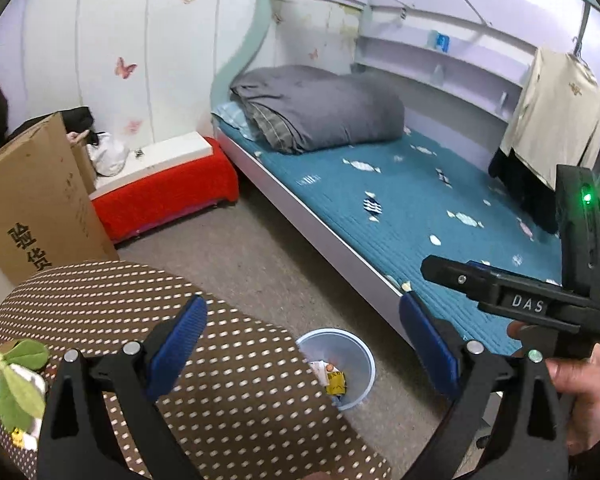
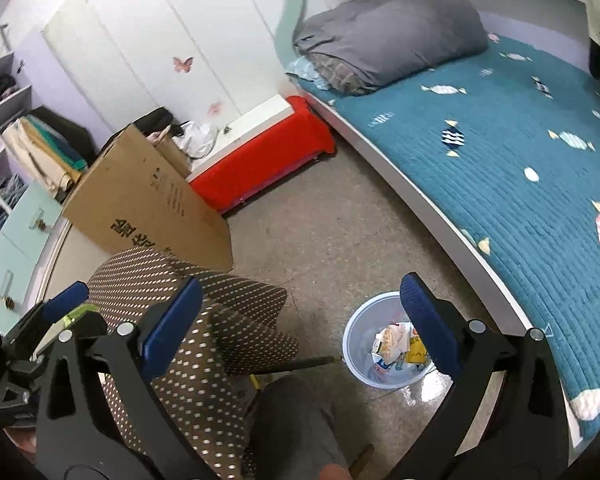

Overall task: Collect trash
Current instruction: 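Move both open tools back over the table, then grasp the green leaf plush with the right tool while the left tool grasps the blue packet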

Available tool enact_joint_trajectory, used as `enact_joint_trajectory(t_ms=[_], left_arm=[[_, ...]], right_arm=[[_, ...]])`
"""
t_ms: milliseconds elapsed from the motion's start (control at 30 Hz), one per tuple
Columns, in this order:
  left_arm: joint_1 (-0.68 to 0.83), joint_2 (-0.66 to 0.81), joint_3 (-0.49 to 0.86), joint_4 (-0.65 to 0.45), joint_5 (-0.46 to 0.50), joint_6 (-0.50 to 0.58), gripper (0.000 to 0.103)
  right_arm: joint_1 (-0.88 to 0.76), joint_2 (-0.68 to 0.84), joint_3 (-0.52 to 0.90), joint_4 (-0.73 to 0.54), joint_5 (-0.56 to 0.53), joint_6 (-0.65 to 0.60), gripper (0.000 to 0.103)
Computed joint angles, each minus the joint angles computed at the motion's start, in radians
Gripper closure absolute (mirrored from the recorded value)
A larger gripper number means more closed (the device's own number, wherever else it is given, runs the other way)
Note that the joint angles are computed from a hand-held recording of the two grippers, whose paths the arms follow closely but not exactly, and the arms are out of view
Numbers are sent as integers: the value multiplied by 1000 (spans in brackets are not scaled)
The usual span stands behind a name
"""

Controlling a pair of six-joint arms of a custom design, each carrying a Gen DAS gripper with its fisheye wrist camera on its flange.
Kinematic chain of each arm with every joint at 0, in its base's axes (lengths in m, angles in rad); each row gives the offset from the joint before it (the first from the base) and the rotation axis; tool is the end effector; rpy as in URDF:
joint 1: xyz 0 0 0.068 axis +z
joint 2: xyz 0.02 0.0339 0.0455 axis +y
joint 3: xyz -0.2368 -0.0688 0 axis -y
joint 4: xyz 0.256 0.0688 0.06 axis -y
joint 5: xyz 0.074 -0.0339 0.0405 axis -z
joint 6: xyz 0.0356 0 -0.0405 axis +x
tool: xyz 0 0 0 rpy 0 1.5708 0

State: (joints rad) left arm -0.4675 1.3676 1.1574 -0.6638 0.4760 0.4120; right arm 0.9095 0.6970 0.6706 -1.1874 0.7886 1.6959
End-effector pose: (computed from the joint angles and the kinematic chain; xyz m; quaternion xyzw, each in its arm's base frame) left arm 0.2630 -0.1511 0.2697 0.4617 0.7923 -0.2307 0.3255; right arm 0.1001 0.0875 0.2259 0.4111 0.8131 0.0579 0.4080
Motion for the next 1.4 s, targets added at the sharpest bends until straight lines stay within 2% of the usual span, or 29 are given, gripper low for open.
enact_joint_trajectory(t_ms=[267, 533, 700, 900, 1100, 1233, 1400], left_arm=[[209, -42, 33, -84, 105, 75, 8], [460, -6, 63, -155, 195, 183, 8], [639, 74, 125, -167, 236, 234, 8], [811, 237, 254, -171, 245, 266, 8], [906, 416, 395, -173, 203, 268, 8], [944, 495, 469, -165, 188, 247, 8], [939, 556, 530, -145, 156, 216, 8]], right_arm=[[20, 230, 145, 156, -11, -156, 6], [11, 496, 281, 430, -129, -436, 6], [-11, 696, 412, 552, -219, -571, 6], [-58, 903, 601, 648, -298, -698, 6], [-110, 1169, 894, 659, -404, -830, 6], [-133, 1374, 1171, 596, -456, -901, 8], [-163, 1627, 1541, 449, -492, -934, 17]])
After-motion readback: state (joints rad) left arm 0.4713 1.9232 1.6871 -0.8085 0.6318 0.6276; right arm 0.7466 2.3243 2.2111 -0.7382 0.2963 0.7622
